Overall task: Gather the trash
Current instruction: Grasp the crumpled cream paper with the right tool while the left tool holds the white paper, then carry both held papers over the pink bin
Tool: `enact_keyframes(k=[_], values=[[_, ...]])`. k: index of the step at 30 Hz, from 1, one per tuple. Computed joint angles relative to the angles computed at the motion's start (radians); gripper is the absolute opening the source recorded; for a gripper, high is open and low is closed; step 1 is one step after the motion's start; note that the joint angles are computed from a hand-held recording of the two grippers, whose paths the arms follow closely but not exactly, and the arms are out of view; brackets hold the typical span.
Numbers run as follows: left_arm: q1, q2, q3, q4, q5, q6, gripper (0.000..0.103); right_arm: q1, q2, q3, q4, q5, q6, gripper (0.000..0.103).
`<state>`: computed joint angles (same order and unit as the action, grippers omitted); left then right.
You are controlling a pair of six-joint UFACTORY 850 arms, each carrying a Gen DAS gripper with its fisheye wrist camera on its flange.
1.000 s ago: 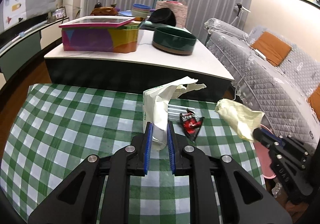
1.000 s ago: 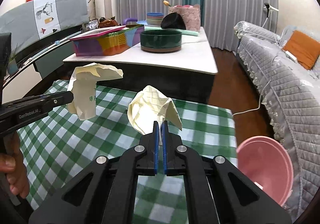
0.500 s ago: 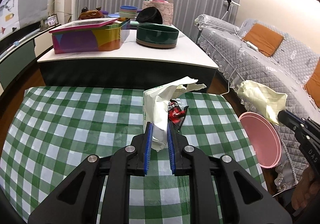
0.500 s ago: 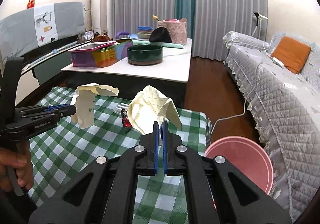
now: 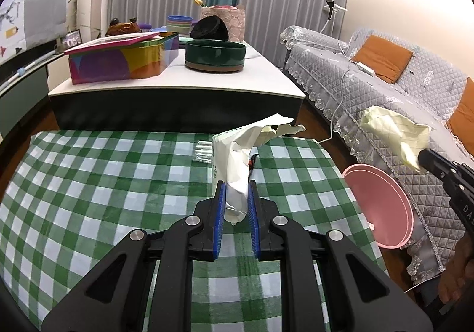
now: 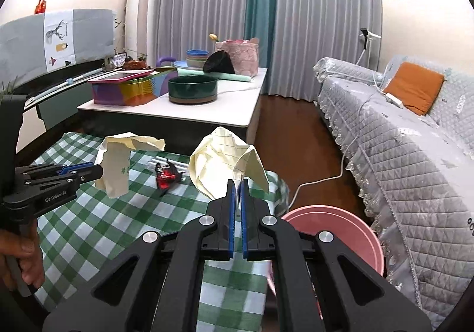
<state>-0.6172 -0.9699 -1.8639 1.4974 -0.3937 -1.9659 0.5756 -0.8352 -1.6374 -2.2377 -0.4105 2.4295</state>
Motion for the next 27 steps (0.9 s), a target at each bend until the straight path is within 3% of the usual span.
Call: enact_keyframes(k=[9,27], values=[[-0.017,-0.037,-0.068,-0.139,-0.019,0.118,0.015,-0.044,0.065,0.096,-0.07,-0.045,0.151,0.004],[-0.052,-0.142,-0.29,-0.336,-0.09,0.357,0.015,-0.106,0.111,0.166,-0.053,-0.103,0.246,0.004]])
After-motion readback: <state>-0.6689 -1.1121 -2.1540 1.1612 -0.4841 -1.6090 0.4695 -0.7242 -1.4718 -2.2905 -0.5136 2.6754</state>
